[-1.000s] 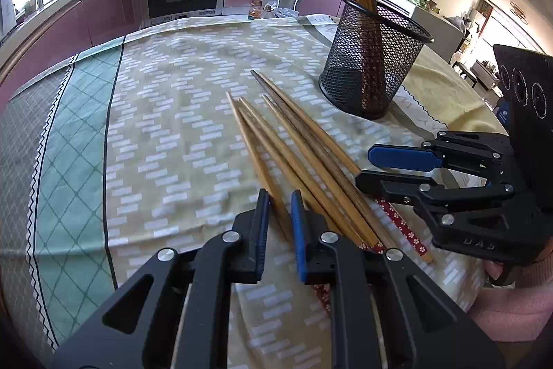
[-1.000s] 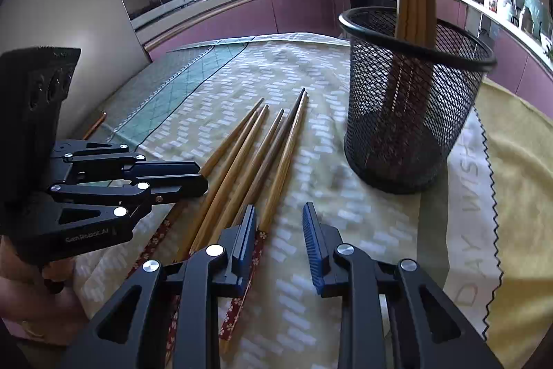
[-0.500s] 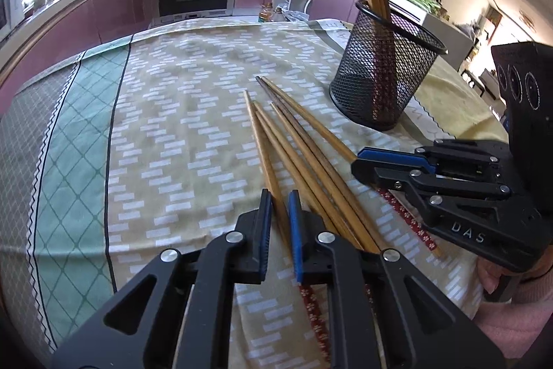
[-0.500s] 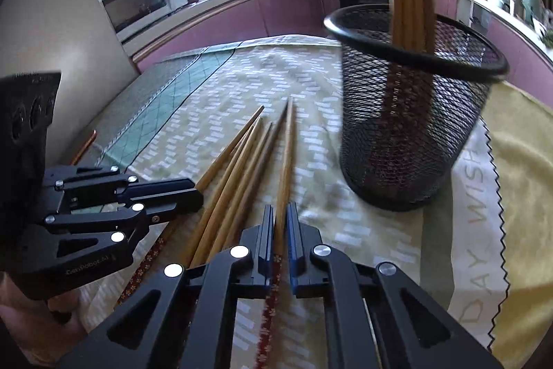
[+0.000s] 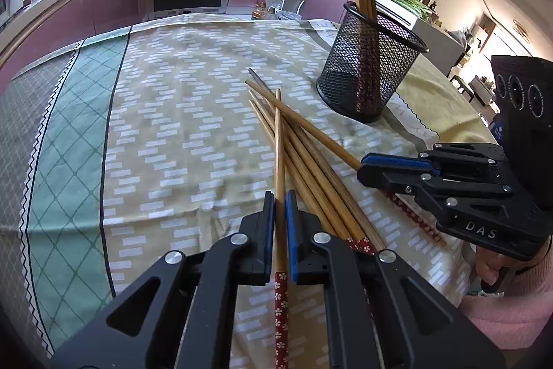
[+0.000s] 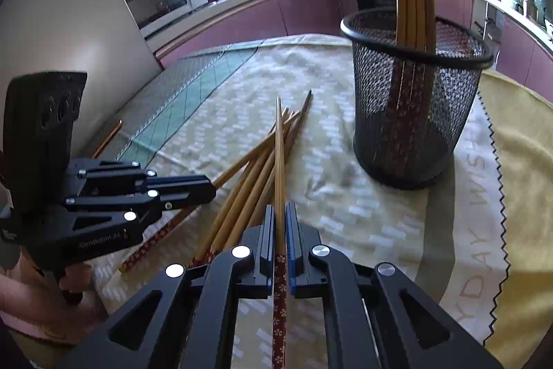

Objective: Organize utensils
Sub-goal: 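Close the right gripper on a chopstick while the left gripper grasps another, then lift the left gripper's chopstick upright toward the mesh cup while the right gripper carries its own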

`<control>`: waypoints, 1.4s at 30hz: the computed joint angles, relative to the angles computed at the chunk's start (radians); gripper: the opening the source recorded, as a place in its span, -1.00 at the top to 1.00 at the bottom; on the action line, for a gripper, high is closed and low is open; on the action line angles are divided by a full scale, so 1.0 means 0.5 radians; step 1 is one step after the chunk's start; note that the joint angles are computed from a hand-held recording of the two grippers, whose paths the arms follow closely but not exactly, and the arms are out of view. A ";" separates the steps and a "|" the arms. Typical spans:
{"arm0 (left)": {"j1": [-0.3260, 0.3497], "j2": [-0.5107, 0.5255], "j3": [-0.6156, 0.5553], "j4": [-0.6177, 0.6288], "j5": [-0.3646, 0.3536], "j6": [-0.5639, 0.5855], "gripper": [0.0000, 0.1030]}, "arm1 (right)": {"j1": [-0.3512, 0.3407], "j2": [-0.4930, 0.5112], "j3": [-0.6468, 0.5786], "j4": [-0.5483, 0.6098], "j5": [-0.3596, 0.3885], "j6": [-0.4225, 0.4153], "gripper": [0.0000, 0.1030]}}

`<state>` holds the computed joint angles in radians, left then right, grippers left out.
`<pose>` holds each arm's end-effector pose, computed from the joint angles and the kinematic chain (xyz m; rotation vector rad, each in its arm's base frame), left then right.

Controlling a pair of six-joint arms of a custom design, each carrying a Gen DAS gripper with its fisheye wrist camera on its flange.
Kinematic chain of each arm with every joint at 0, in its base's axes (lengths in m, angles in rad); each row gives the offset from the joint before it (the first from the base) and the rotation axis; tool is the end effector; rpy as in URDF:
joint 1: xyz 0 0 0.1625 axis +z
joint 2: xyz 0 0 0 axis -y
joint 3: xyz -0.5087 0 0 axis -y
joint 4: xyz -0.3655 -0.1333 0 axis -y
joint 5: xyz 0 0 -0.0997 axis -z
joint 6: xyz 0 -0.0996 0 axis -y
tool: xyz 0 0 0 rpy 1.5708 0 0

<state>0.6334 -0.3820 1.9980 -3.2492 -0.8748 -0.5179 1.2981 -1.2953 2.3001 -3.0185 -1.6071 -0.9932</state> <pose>-0.3345 -0.4902 -0.0831 0.5083 2.5278 -0.6822 -0.0009 -0.4848 0.2963 0.9803 -2.6351 0.4802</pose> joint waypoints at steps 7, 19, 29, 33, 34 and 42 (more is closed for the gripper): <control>0.017 -0.005 -0.056 0.126 -0.008 0.061 0.75 | 0.032 0.057 -0.016 -0.047 -0.081 -0.014 0.75; 0.072 0.001 -0.176 0.248 0.015 0.072 0.83 | 0.069 0.140 -0.129 -0.025 -0.092 0.055 0.88; 0.016 -0.053 -0.103 0.064 -0.004 0.143 0.86 | -0.004 -0.056 -0.088 0.047 0.130 0.011 0.89; -0.018 -0.088 -0.081 -0.028 -0.040 0.209 0.86 | -0.019 -0.130 -0.081 0.065 0.217 -0.003 0.89; -0.023 -0.098 -0.075 -0.053 -0.057 0.225 0.86 | -0.024 -0.145 -0.077 0.065 0.232 -0.004 0.89; -0.071 -0.170 -0.032 -0.211 -0.158 0.313 0.86 | -0.070 -0.261 -0.080 0.104 0.377 -0.016 0.89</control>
